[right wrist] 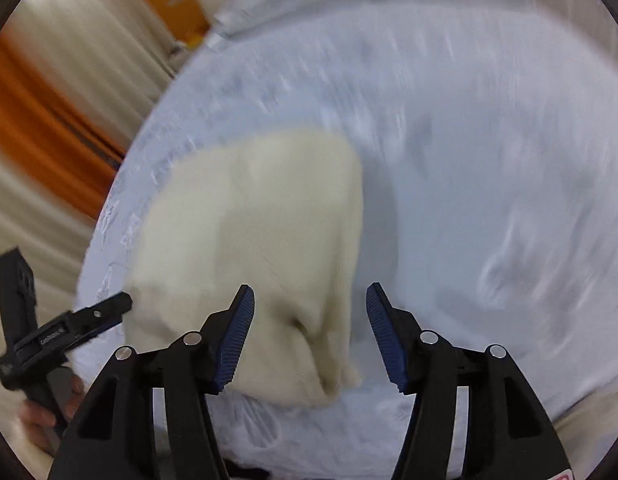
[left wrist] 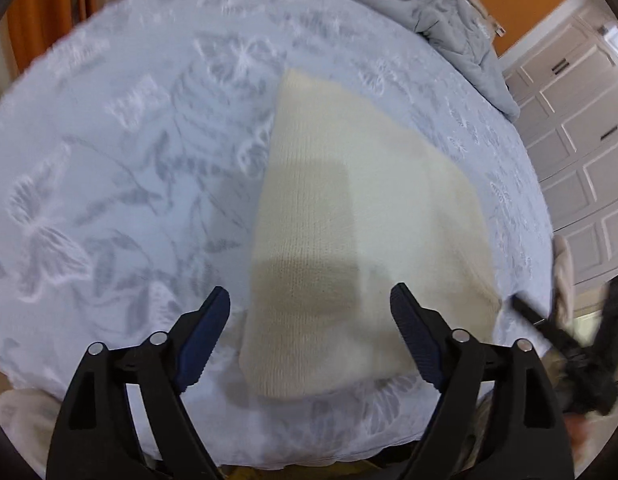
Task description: Fold small clothes
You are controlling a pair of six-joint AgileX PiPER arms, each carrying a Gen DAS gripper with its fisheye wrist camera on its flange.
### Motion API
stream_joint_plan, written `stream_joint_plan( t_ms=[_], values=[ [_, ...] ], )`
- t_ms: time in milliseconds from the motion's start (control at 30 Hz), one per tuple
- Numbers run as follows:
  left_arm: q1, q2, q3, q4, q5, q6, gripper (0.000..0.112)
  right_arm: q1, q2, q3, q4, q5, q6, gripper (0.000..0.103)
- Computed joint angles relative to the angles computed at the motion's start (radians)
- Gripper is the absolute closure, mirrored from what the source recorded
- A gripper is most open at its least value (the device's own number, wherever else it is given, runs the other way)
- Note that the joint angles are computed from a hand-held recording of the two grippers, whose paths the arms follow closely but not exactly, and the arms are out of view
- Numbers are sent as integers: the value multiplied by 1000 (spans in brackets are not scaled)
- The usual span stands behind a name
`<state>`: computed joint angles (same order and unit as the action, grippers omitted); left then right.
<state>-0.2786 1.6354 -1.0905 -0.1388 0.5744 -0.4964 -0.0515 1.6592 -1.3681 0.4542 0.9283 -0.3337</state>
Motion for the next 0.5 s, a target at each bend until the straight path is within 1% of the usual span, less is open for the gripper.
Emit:
stream_joint_plan(
  t_ms=[33,67,100,133,167,233,267,300,333,367,467,500],
  values=[
    [-24,2,-15,88,21,-78,27,23,4,-22,-11,2,-3,67],
    [-52,8,-29,175,44,-154,26,60,18,-57,-37,16,-6,73],
    [-91,12,-51,249,84,-220,25,82,27,-66,-53,18,-7,79],
    [-112,4,-50,286,108,-246,26,108,47,-68,-83,18,-3,82],
    [-138,15,-68,323,134,-264,26,141,100,-77,-153,14,28,83],
    [-169,12,-72,377,166,-295,26,164,198,-54,-256,-42,75,84],
    [-177,16,-81,391,177,-297,25,161,201,-48,-255,-63,77,84],
    [-195,16,-86,411,198,-308,26,153,202,-70,-240,-44,85,84],
    [-207,7,-81,424,210,-313,25,148,201,-94,-236,-7,99,84],
    [-213,-4,-72,433,214,-313,26,132,185,-119,-198,34,116,84],
    [-234,-7,-73,456,226,-331,25,103,126,-112,-116,48,85,84],
    [-237,-3,-75,456,230,-337,25,108,120,-115,-119,43,95,78]
  ],
)
